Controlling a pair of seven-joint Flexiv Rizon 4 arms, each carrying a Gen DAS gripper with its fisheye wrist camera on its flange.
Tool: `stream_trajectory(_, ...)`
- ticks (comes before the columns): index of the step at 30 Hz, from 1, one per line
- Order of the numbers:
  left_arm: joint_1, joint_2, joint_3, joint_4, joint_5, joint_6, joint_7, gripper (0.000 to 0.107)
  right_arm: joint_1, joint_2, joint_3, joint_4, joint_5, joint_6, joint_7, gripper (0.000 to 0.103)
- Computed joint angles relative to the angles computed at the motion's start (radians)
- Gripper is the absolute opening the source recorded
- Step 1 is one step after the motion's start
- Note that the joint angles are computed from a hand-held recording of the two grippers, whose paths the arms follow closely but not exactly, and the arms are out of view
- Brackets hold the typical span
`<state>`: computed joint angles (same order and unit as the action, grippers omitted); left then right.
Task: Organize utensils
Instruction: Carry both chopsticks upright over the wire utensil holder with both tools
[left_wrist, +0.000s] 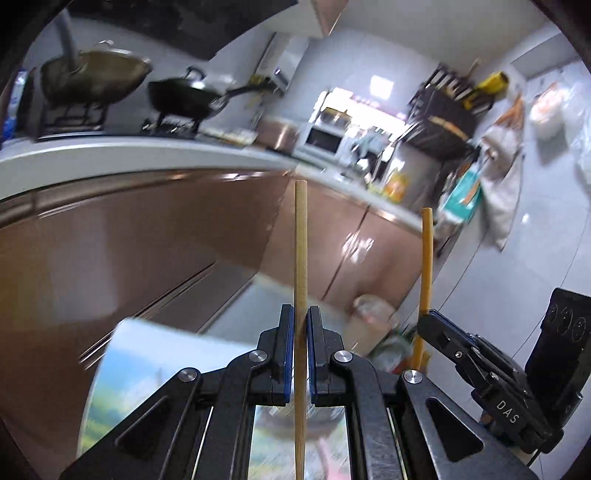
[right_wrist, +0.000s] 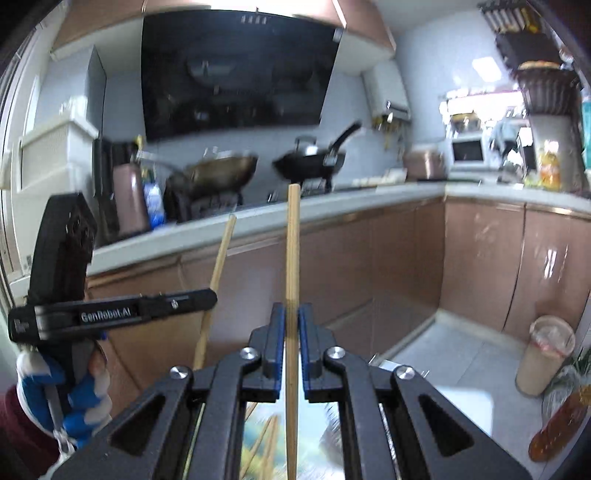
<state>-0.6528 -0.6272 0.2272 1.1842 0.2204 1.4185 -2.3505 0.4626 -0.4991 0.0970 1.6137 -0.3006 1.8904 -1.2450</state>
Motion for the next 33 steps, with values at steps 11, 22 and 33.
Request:
stream_trajectory(11,0.009,-0.304,0.059,-0.449,-0.055,0.001,0.034,0.006,-0.003,-0.173,-0.089,-0.193,0.055,0.109,-0.036,0.007)
stream_trajectory(22,-0.041,-0.513,0.339,-0.81,0.176,-0.254,-0.315,0.006,0.053,-0.293,-0.191,-0.239,0.21,0.202,-0.1,0.007)
stream_trajectory(33,-0.074,-0.542,0.328,-0.85,0.376,-0.405,-0.455,0.006,0.11,-0.335,-0.238,-0.239,0.353,0.215,-0.216,0.007)
